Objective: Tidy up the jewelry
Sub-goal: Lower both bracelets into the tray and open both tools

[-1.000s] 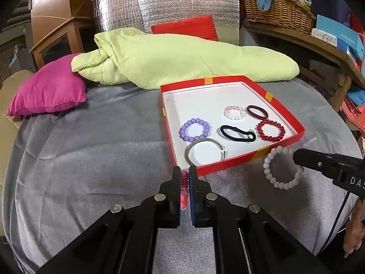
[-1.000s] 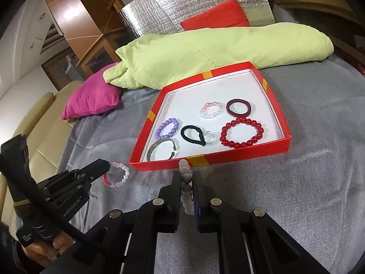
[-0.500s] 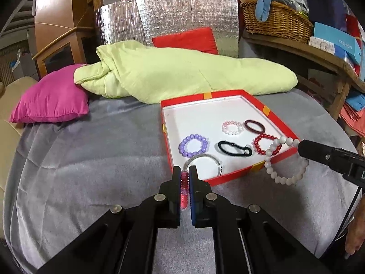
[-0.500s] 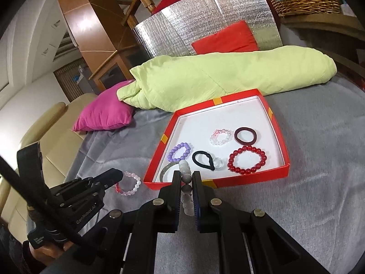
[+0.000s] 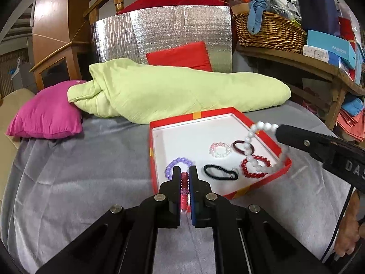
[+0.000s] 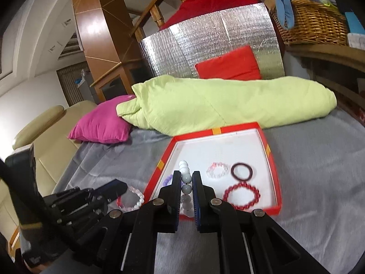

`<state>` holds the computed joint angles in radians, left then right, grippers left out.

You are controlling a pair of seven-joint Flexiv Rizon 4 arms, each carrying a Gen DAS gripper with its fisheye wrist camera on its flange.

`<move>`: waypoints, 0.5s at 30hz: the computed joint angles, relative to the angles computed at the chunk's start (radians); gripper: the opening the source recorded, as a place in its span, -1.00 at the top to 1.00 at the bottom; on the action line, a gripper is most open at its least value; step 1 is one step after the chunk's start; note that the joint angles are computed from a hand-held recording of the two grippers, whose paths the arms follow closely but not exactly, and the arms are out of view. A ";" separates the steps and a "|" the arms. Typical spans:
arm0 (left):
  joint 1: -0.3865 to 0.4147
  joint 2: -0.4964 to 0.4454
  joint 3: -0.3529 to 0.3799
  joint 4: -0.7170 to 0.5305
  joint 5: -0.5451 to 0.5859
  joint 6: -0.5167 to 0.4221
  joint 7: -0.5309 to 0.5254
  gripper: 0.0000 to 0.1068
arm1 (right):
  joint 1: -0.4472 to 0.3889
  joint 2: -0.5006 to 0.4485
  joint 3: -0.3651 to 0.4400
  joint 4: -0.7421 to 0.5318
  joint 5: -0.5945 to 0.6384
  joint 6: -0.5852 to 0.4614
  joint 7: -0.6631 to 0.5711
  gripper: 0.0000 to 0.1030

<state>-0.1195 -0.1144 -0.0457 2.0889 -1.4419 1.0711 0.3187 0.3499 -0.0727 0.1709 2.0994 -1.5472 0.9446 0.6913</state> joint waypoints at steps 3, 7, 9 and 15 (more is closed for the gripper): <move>-0.009 -0.010 -0.009 -0.009 -0.012 0.016 -0.001 0.87 | -0.020 -0.006 -0.018 -0.009 -0.032 0.026 0.022 0.79; -0.017 -0.035 -0.019 -0.028 -0.011 0.043 -0.021 0.87 | -0.059 -0.031 -0.046 -0.028 -0.066 0.077 0.062 0.79; -0.022 -0.049 -0.027 -0.039 -0.023 0.064 -0.016 0.87 | -0.075 -0.047 -0.057 -0.037 -0.069 0.089 0.072 0.79; -0.041 -0.100 -0.052 -0.081 -0.049 0.126 -0.002 0.87 | -0.120 -0.079 -0.084 -0.056 -0.097 0.119 0.125 0.79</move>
<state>-0.1606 -0.2148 -0.0975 2.0078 -1.4908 1.1973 0.3169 0.2300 -0.1518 0.0873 2.0429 -1.6446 1.0638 0.8164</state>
